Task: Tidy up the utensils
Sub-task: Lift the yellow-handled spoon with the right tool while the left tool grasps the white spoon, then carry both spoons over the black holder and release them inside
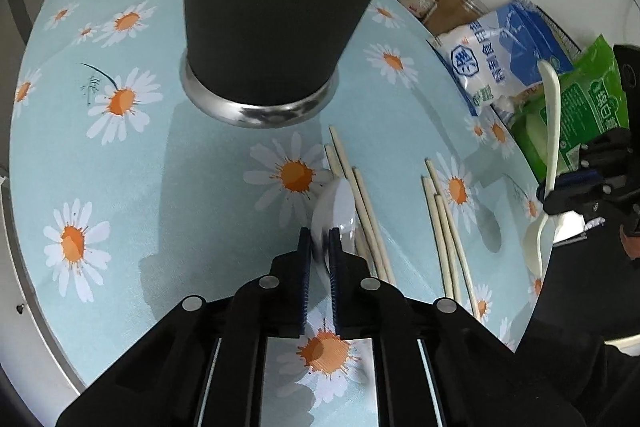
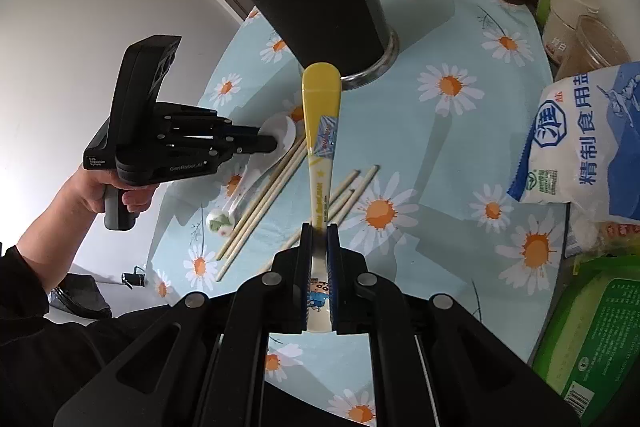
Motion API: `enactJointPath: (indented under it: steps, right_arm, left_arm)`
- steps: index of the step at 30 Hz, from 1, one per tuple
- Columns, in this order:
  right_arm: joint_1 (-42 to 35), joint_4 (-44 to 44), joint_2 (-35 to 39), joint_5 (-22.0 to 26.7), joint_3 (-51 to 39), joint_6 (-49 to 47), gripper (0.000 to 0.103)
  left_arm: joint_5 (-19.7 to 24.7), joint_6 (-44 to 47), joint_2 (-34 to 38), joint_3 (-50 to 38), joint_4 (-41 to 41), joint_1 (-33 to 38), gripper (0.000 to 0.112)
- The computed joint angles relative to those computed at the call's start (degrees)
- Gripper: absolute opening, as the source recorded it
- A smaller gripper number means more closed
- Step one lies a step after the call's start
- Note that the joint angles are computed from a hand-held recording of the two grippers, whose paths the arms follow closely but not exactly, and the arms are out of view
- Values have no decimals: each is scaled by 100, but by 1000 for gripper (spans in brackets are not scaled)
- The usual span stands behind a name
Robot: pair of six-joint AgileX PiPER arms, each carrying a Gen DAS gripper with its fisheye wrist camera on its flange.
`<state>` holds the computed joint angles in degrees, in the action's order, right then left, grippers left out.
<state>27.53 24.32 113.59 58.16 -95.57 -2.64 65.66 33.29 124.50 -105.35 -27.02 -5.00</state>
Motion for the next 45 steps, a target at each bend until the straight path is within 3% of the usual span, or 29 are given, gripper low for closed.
enactJointPath:
  steps: [12,25,34,45]
  right_arm:
    - [-31,232,323,152,-520,-150,8]
    - [57,599,628,163,-1324,-316,8]
    - [74,724,682,-121,-1850,-475,8]
    - [-60,699,1083,-172,-3093,-251,8]
  left_arm:
    - [-536,-114,-713,648,17,116,6]
    - [-1298,-354,-2049,1405,-175,55,6]
    - [-1561,-359,-2534,1285,-496,83,6]
    - [-2144,-664,-2415,731,-595,66,6]
